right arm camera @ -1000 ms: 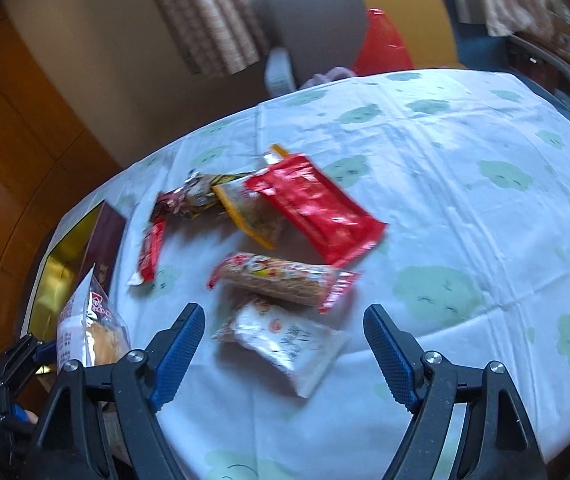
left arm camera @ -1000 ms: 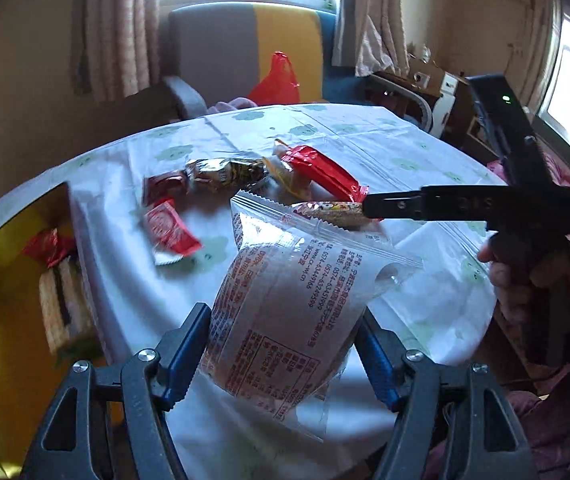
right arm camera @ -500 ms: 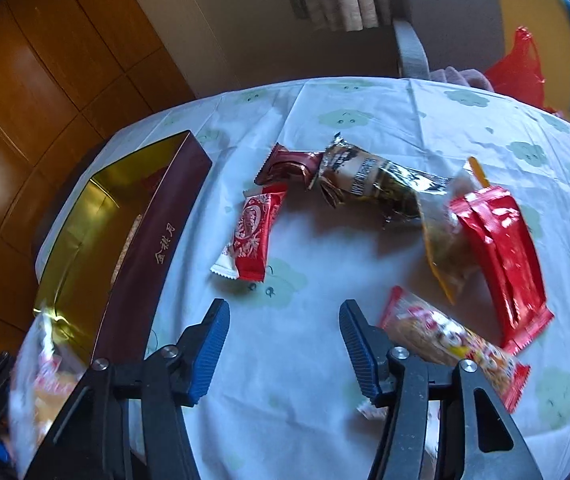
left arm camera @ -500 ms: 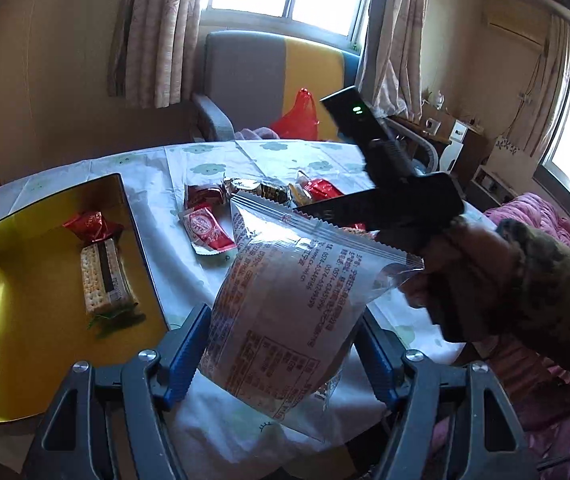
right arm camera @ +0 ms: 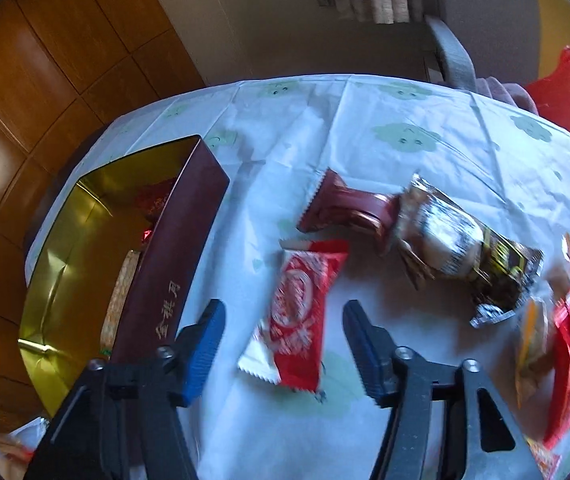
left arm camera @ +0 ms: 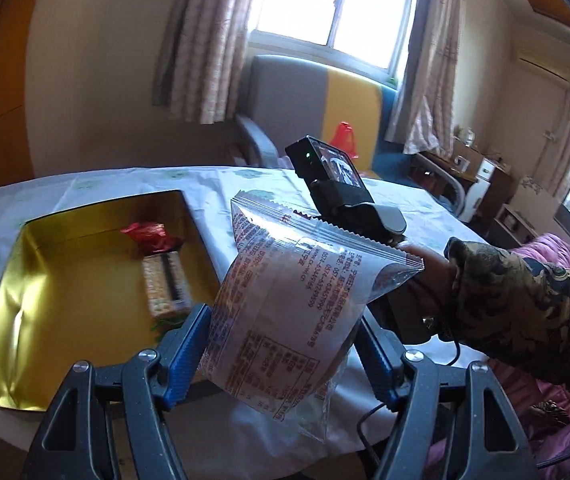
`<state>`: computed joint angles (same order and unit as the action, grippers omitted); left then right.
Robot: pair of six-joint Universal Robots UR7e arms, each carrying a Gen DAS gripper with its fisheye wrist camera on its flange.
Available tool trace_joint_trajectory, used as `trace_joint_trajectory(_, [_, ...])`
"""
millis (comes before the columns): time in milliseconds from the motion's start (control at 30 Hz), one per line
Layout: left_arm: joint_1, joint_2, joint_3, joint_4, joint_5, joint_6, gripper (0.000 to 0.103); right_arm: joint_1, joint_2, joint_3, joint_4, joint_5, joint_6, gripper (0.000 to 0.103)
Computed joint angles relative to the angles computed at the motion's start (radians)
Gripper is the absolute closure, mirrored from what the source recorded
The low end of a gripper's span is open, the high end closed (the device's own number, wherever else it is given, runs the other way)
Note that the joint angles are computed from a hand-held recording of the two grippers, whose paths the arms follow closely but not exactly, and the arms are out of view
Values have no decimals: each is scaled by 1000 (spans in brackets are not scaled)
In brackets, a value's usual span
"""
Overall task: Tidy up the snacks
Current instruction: 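Carry the clear bread bag into the gold tray and open the left tool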
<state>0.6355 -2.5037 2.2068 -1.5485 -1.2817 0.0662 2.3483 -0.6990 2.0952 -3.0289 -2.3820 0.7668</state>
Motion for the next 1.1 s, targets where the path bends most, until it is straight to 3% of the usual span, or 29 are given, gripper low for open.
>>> trace_joint_trajectory(100, [23, 6, -2, -12, 28, 5, 31, -15, 30, -46, 75, -18, -17, 39])
trace_joint_trajectory(133, [27, 4, -2, -14, 40, 2, 31, -12, 36, -62, 137, -39, -7, 55])
trace_joint_trajectory(167, [44, 8, -2, -24, 42, 8, 31, -7, 44, -76, 205, -64, 18, 65])
trace_joint_trajectory(267, [83, 22, -1, -50, 68, 14, 31, 21, 29, -59, 251, -74, 37, 75])
trace_joint_trajectory(500, [168, 66, 0, -126, 137, 23, 31, 119, -44, 32, 361, -9, 183, 75])
trace_joint_trajectory(633, [224, 101, -13, -164, 170, -4, 31, 170, -61, 78, 338, 20, 254, 74])
trace_joint_trajectory(867, [311, 154, -57, -203, 210, -64, 31, 195, -41, 88, 307, -6, 257, 73])
trace_joint_trajectory(1100, [409, 314, -134, -267, 209, -120, 31, 208, -15, 78, 299, -46, 254, 72])
